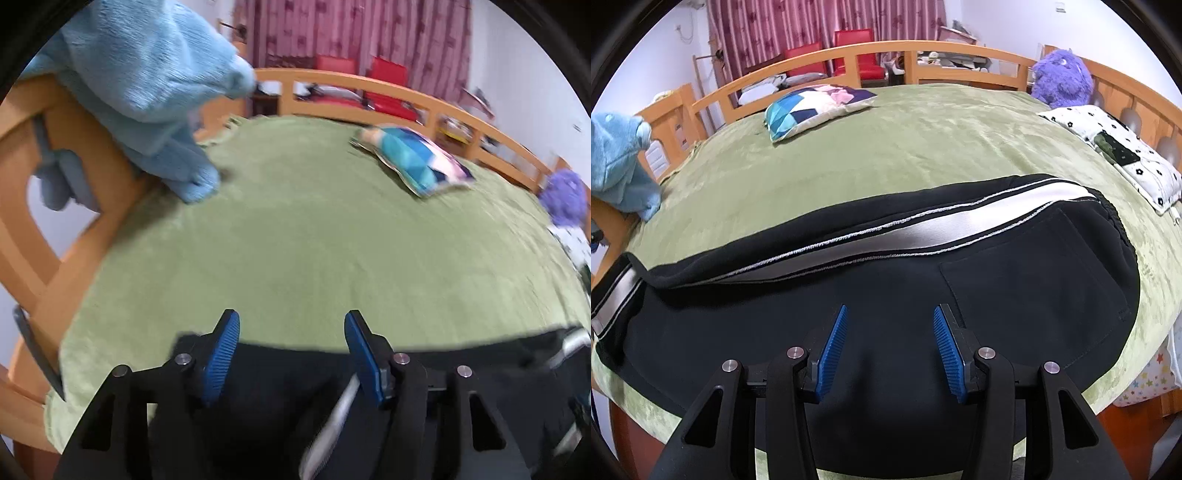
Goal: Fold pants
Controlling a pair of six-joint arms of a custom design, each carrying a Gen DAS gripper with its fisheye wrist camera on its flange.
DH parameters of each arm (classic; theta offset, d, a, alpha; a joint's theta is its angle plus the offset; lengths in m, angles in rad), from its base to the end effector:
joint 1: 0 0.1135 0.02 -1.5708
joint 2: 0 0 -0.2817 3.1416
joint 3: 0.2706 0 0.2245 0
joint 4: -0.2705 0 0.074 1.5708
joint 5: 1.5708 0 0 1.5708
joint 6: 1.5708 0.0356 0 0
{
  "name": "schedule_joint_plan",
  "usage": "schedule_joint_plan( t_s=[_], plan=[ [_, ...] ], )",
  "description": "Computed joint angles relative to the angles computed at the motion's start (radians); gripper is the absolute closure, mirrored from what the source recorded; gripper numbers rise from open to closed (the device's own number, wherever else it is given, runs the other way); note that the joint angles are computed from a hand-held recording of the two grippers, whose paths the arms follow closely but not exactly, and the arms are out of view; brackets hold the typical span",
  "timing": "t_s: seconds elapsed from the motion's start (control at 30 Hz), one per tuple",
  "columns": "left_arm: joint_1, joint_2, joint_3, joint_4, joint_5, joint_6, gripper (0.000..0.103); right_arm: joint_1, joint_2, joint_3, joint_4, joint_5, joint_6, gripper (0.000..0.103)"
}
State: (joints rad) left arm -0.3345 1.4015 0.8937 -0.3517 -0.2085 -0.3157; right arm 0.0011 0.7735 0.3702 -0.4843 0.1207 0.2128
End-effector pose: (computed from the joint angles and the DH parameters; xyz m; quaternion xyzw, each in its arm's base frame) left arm 0.2497 -0.0790 0.2560 -0.0275 0.9326 -0.0182 0.3594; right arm 0.1100 -0.0042 0.1958 0.1195 0.9331 -0.0208 0.3386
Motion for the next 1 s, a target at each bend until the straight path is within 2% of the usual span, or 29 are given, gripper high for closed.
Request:
schedule_joint_plan(
  t_s=[0.03,0.13,0.17,0.27,0.37,0.4,0.43,0.47,0.53,0.6,0.67,0.73,0.8,0.9,1.0],
  plan=[
    [-0.007,-0.024,-0.027,-0.010,0.016,-0.001,0.046,0.003,-0.005,-0.001,-0.001,0.000,-0.002,0.055],
    [-0.020,-0.135,-0.158,-0.019,0.103,-0.053,0.033,0.008,-0.021,-0.003,-0.012,-0.006,0.000,0.055],
    [-0.031,-0.156,-0.183,-0.027,0.108,-0.062,0.033,0.005,-0.023,-0.004,-0.012,-0.011,-0.001,0.055],
    [-0.103,-0.181,-0.272,-0.051,0.055,-0.112,0.033,-0.005,-0.031,-0.004,-0.017,-0.026,-0.009,0.055],
    [-0.139,-0.136,-0.332,-0.033,0.016,-0.155,0.034,-0.012,-0.044,-0.003,-0.025,-0.039,-0.015,0.055],
    [-0.131,-0.135,-0.342,-0.018,0.017,-0.156,0.050,-0.016,-0.047,-0.002,-0.028,-0.045,-0.018,0.055],
    [-0.108,-0.148,-0.353,0.006,0.039,-0.146,0.077,-0.021,-0.049,-0.002,-0.029,-0.049,-0.021,0.055],
    [-0.079,-0.157,-0.347,0.006,0.063,-0.132,0.087,-0.040,-0.050,-0.002,-0.029,-0.061,-0.036,0.055],
    [-0.027,-0.169,-0.320,0.013,0.068,-0.108,0.090,-0.047,-0.050,-0.002,-0.030,-0.064,-0.039,0.055],
    [-0.004,-0.162,-0.270,0.008,0.011,-0.067,0.090,-0.055,-0.044,-0.002,-0.026,-0.067,-0.038,0.055],
    [0.020,-0.127,-0.200,0.009,-0.027,-0.032,0.090,-0.060,-0.028,-0.002,-0.016,-0.071,-0.034,0.055],
    [0.048,-0.078,-0.127,0.010,-0.026,-0.012,0.090,-0.057,-0.006,-0.002,-0.003,-0.069,-0.028,0.055],
    [0.079,-0.025,-0.048,-0.008,-0.023,0.015,0.088,-0.029,0.009,-0.003,0.003,-0.040,-0.016,0.055],
    [0.114,0.027,0.058,-0.049,0.003,0.028,0.079,0.005,0.024,-0.003,0.008,-0.009,0.004,0.055],
    [0.082,0.064,0.118,-0.073,-0.073,0.036,0.070,0.008,0.037,-0.005,0.015,-0.003,0.006,0.055]
  ],
)
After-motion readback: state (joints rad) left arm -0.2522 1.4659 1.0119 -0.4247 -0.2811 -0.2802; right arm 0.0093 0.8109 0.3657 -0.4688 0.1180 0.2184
